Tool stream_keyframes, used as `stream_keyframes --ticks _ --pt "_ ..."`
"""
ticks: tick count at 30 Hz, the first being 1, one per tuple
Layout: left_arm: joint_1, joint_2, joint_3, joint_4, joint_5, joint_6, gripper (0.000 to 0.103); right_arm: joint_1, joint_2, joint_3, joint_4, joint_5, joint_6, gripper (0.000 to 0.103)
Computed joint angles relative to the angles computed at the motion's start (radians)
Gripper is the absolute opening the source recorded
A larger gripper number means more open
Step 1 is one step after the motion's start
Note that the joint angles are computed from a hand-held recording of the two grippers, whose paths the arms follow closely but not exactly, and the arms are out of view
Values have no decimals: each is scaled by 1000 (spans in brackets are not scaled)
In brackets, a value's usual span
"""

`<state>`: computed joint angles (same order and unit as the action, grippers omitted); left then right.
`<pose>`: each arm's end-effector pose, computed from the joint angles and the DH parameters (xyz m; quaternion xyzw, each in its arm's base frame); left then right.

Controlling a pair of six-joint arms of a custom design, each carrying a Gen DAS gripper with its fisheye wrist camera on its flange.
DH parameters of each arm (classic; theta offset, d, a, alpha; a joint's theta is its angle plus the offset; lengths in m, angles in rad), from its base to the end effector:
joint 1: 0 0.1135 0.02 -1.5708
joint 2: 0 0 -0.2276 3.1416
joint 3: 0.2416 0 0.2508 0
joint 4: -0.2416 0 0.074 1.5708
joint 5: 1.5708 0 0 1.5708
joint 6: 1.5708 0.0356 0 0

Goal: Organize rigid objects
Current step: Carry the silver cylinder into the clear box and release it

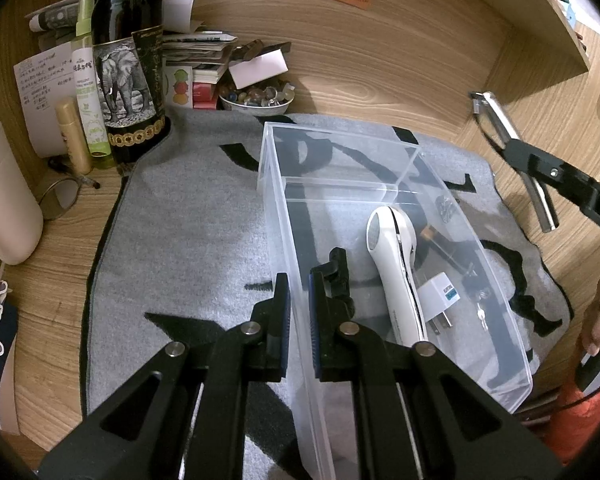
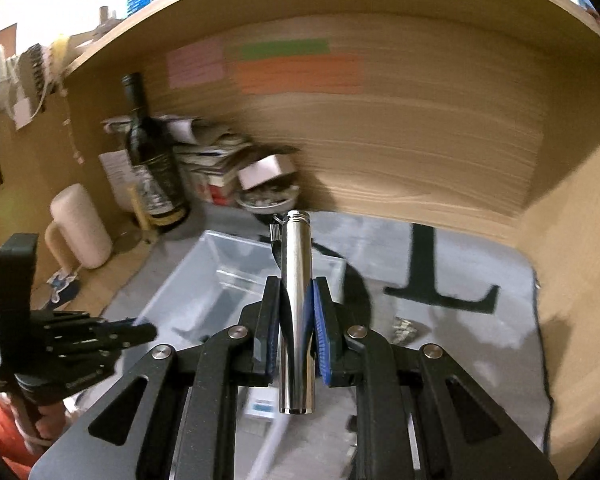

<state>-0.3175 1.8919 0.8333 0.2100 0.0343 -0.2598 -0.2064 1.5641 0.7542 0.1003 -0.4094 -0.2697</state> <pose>0.3187 -0.1060 0.0644 0.0330 0.9348 -0.1159 0.3341 0.3071 -0.0498 0.1366 -0.1130 0.8866 0.0831 0.4407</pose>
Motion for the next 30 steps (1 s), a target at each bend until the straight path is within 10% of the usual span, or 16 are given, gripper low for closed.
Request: stream_keyframes --ticks 30 --pt "-1 -4 -19 30 14 -3 9 164 300 222 -230 100 -60 16"
